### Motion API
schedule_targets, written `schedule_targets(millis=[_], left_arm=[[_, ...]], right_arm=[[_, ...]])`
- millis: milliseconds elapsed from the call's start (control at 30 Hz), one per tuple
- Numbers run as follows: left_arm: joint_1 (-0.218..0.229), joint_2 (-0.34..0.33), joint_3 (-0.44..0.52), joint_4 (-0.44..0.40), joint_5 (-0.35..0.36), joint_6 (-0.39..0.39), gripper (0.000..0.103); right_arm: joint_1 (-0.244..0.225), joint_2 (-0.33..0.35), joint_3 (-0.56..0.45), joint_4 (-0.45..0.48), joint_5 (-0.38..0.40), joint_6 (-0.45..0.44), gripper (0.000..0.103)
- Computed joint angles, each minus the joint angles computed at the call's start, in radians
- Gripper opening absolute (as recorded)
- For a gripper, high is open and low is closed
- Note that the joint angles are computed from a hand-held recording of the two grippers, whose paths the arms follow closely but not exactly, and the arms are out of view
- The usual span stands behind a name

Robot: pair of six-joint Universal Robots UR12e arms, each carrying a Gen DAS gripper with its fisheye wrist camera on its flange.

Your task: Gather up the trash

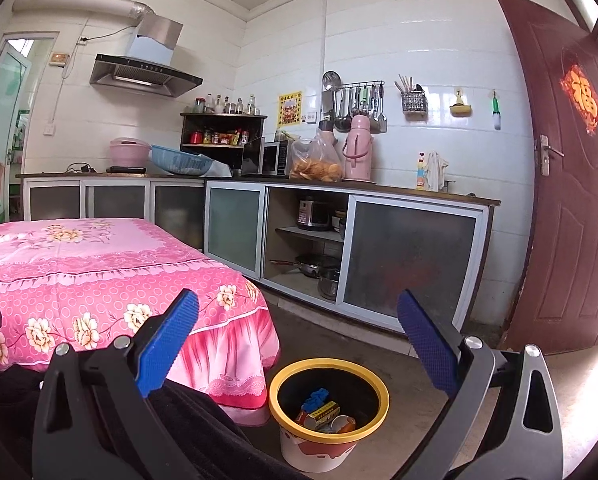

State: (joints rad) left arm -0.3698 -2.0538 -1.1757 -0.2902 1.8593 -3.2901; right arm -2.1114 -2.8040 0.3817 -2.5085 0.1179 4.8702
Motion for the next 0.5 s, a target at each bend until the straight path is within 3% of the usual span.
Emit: schedule_targets(millis=[167,367,500], left_arm=[[0.000,-0.001,0.002,-0.012,-0.003,-0.004,0.095],[0.002,-0.003,0.007,-0.032,-0.007,-0.014,0.095],[0.003,-0.002,0.007,-0.041,-0.008,-0.025,0.095]], right_arm=[[-0.002,-0.021,0.036,0.049,0.010,-0.066,0.095],[-0.004,-0.023,0.037,0.057,0.023,-0.075,0.095],[-0.005,-0.048,0.076,0.118,0.026,-0.163,0.095]])
